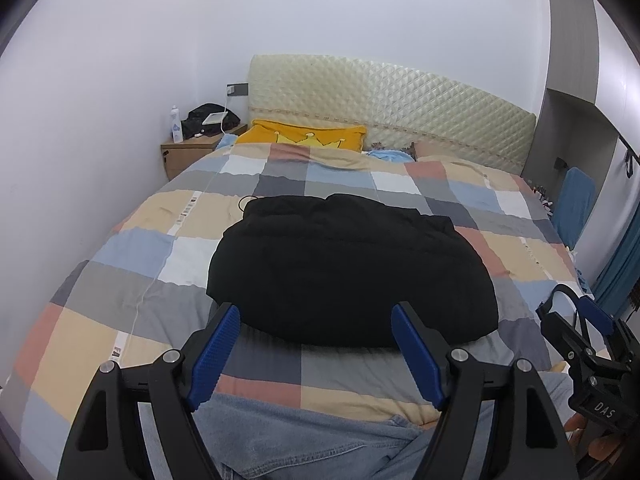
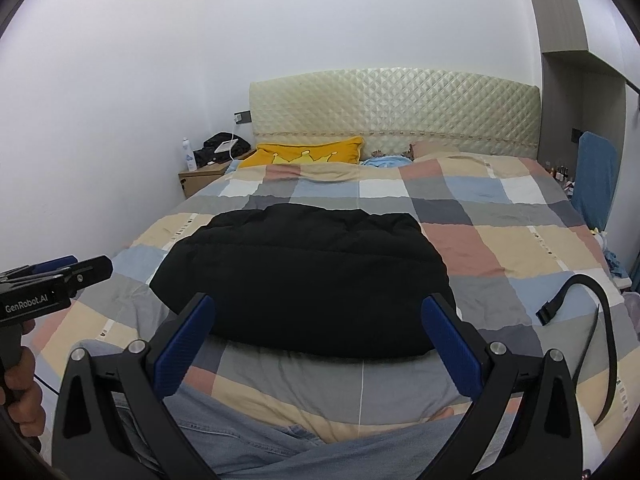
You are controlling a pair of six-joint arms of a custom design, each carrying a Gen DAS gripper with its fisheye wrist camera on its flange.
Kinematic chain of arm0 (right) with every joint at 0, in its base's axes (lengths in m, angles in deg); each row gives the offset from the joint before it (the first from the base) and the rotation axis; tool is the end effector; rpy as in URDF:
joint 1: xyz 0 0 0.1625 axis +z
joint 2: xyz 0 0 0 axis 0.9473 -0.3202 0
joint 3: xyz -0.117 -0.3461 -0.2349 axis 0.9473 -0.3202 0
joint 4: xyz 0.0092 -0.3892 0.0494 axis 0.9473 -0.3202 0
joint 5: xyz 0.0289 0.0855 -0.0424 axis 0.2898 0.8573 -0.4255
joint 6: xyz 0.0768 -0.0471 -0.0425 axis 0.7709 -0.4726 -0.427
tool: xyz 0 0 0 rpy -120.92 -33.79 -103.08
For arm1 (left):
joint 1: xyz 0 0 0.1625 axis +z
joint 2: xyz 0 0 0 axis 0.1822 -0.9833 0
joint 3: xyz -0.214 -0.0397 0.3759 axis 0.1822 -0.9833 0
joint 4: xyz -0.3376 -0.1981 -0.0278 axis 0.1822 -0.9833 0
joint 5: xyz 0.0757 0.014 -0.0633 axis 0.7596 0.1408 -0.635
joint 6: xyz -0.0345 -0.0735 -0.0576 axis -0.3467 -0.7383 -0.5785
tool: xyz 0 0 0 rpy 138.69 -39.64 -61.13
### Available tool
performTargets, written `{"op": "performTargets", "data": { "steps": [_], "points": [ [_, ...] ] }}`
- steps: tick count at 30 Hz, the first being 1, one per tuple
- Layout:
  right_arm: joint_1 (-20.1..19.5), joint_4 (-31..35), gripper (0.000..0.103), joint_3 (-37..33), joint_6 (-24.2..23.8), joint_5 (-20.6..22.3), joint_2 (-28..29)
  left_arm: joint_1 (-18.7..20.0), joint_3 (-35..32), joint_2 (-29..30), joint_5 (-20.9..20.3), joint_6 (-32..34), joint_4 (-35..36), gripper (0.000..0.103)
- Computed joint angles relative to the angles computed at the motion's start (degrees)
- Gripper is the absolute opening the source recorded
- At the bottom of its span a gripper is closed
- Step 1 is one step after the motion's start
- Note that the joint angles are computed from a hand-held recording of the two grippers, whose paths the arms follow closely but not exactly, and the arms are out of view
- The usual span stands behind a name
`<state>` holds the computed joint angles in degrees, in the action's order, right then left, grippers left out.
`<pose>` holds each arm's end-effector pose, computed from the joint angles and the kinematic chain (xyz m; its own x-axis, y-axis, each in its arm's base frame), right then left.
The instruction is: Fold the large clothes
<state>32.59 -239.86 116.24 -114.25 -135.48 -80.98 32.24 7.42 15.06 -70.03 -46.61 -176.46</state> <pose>0.2818 -0.7064 0.3304 -0.7251 -0.3592 0.5876 -0.6792 0.5138 -0.5241 -0.3922 -0.6700 0.2901 -0.7377 -0.2672 -0.6200 0.3640 0.6161 -0.6985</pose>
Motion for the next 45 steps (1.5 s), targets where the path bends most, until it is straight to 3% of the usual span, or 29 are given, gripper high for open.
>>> {"op": "performTargets", "data": {
  "steps": [19, 45],
  "points": [
    [0.02, 2.08, 0.103, -1.04, 0.82, -1.99, 0.48, 0.86, -1.49, 0.3, -1.89, -4.46, 6.43, 0.079],
    [-0.53, 0.95, 0.103, -0.87, 0.55, -2.33, 0.01, 0.49, -1.68, 0.62, -3.5, -0.32, 2.77, 0.079]
  ]
}}
